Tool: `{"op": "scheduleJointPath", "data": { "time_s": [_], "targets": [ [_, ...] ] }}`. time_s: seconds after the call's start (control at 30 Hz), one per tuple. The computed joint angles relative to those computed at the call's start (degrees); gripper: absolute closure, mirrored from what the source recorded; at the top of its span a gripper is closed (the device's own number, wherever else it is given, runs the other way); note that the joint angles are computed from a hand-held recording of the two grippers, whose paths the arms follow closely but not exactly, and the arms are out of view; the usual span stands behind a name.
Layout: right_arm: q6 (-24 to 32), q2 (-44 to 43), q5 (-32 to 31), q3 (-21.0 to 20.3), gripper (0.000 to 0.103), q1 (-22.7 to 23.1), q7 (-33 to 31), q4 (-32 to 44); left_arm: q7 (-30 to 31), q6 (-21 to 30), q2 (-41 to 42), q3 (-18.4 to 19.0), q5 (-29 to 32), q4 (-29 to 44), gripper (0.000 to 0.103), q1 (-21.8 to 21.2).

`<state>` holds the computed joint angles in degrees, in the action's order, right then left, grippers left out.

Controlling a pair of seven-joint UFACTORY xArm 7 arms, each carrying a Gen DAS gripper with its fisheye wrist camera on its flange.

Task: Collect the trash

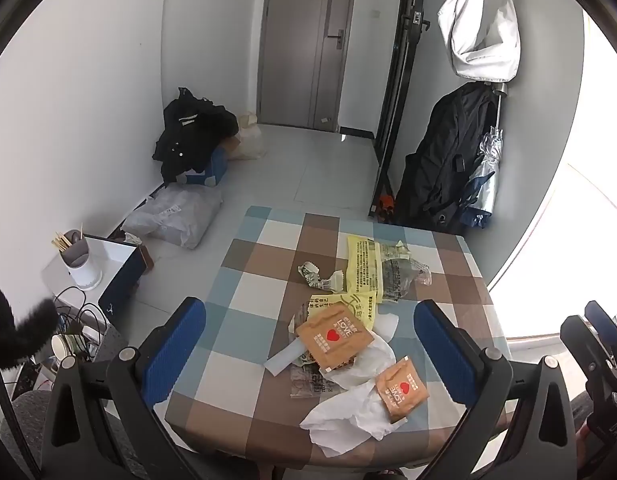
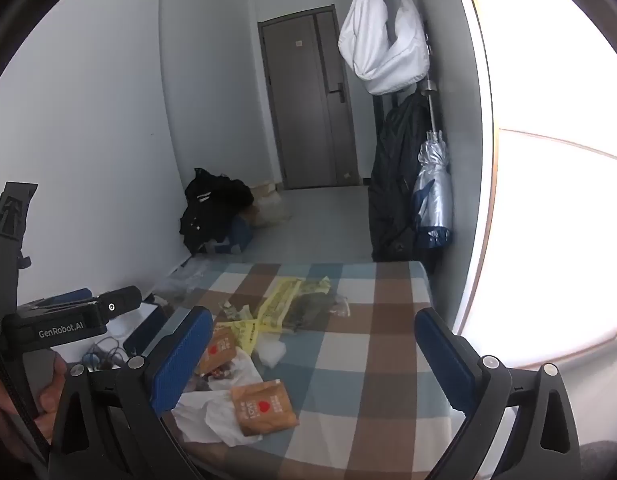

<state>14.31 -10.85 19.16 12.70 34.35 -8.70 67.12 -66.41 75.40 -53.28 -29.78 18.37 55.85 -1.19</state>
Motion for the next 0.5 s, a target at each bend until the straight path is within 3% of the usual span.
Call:
{"op": "scheduleJointPath", "data": {
  "time_s": [0.5],
  "targets": [
    [-1.0,0.0,0.5,0.1,0.001,0.3,0.5,-0.8,-0.7,-0.6,-0.4,0.6,-0.5,-0.9,0.001,-0.5]
  ]
}}
